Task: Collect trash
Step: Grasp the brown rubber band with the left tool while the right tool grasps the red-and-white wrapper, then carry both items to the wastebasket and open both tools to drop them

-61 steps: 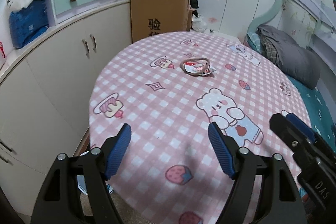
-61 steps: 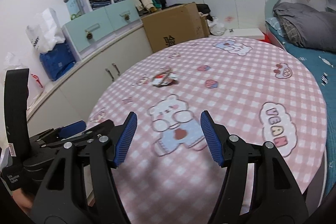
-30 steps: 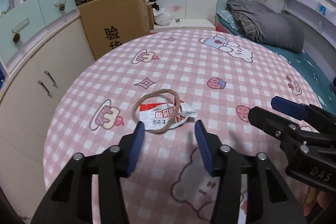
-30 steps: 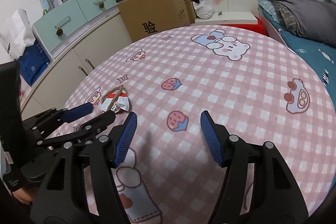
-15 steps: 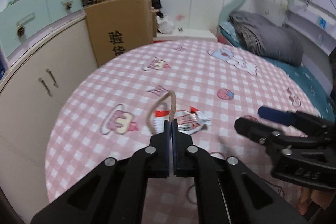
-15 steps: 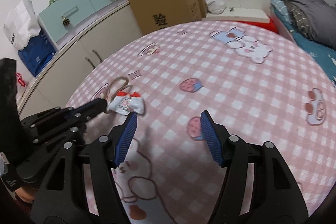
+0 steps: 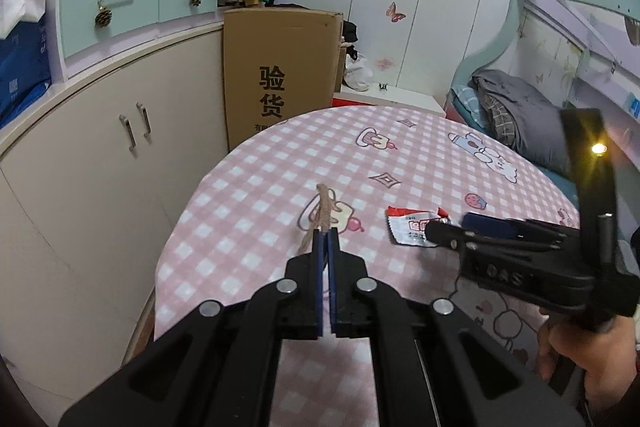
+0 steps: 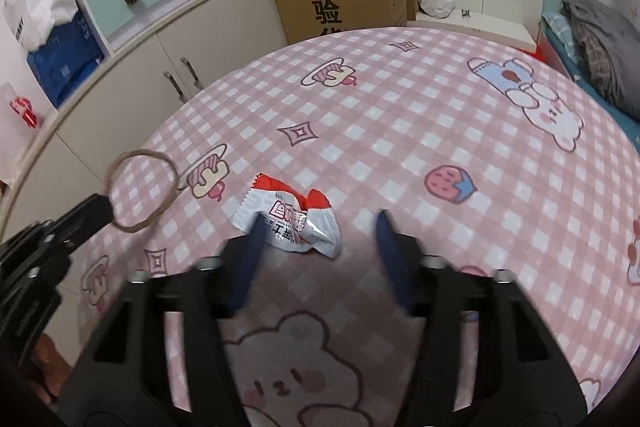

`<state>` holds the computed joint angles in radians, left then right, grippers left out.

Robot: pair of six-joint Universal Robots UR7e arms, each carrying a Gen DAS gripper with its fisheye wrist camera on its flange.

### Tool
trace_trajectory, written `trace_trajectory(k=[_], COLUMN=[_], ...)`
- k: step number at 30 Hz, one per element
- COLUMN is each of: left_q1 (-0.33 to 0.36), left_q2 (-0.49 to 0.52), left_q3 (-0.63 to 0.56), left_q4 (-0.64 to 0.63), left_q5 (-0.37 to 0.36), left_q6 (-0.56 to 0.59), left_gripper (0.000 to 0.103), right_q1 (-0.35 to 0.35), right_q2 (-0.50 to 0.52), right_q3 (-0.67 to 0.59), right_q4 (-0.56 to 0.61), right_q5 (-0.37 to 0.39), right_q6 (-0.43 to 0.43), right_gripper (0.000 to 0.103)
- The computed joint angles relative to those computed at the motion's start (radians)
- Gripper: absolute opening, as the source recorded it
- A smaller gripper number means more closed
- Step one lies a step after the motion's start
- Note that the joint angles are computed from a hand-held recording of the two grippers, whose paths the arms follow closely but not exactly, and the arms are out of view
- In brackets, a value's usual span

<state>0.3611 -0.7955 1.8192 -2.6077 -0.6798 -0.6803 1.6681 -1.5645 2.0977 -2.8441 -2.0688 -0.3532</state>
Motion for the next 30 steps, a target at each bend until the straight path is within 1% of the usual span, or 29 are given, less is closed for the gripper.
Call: trace_trajectory(k=[1,2,4,9,13,15,19,20,22,23,26,28,29,30], left_q1=[0.0,-0.001,-0.005,-0.033,-0.068,-0.089,-0.129,-0.142,-0.158,-0.173,-0.2,-0.213,-0.222,-0.227], left_q2=[-0.009,-0.019,-0.032,-0.079,-0.138,-0.179,-0.269,-0.3,-0.348,-0.382,-0.462,-0.509,-0.532,-0.545], left_q3=[0.013,0.027,0.047,0.105,0.161,0.196,0.251,0.269,0.293,0.305,0.335,0.353,0.358,0.357], left_q4=[-0.021,-0.038,-0.051,-0.076,-0.039,-0.001,0.161,0.229,0.324,0.421,0.617,0.708,0.791,0.854], left_q5=[-0.009,-0.017,-0.018,-0.006,0.018,0.036,0.068,0.078,0.085,0.089,0.086,0.079,0.077,0.076], left_q6=[0.003,0.0,-0.009,-0.042,-0.107,-0.16,-0.319,-0.384,-0.471,-0.551,-0.715,-0.795,-0.863,-0.905], left_gripper=[0.002,0.002,0.002,0.002,0.002,0.002,0.002,0.002,0.002,0.002,0.002,0.002,0.002,0.002], right_q1=[0.0,0.002,0.017,0.063,0.112,0.145,0.223,0.241,0.282,0.306,0.354,0.378,0.39,0.402], right_q2=[0.001,0.001,0.001,-0.023,-0.04,-0.041,-0.022,-0.014,0.008,0.025,0.069,0.097,0.113,0.133], right_q3=[-0.002,0.0,0.017,0.065,0.093,0.104,0.127,0.133,0.145,0.151,0.158,0.163,0.167,0.169], right_q4=[0.01,0.008,-0.024,-0.059,-0.038,-0.031,-0.03,-0.034,-0.042,-0.046,-0.051,-0.058,-0.066,-0.076], right_q5=[0.004,0.005,-0.013,-0.004,0.013,0.018,0.018,0.018,0.014,0.013,0.018,0.023,0.024,0.028], right_q6=[-0.002,-0.002,-0.019,-0.03,-0.001,0.016,0.046,0.053,0.061,0.065,0.082,0.094,0.098,0.103], right_gripper=[0.021,0.019,0.019,0.018,0.018,0.018,0.018,0.018,0.018,0.018,0.018,0.018,0.018,0.018])
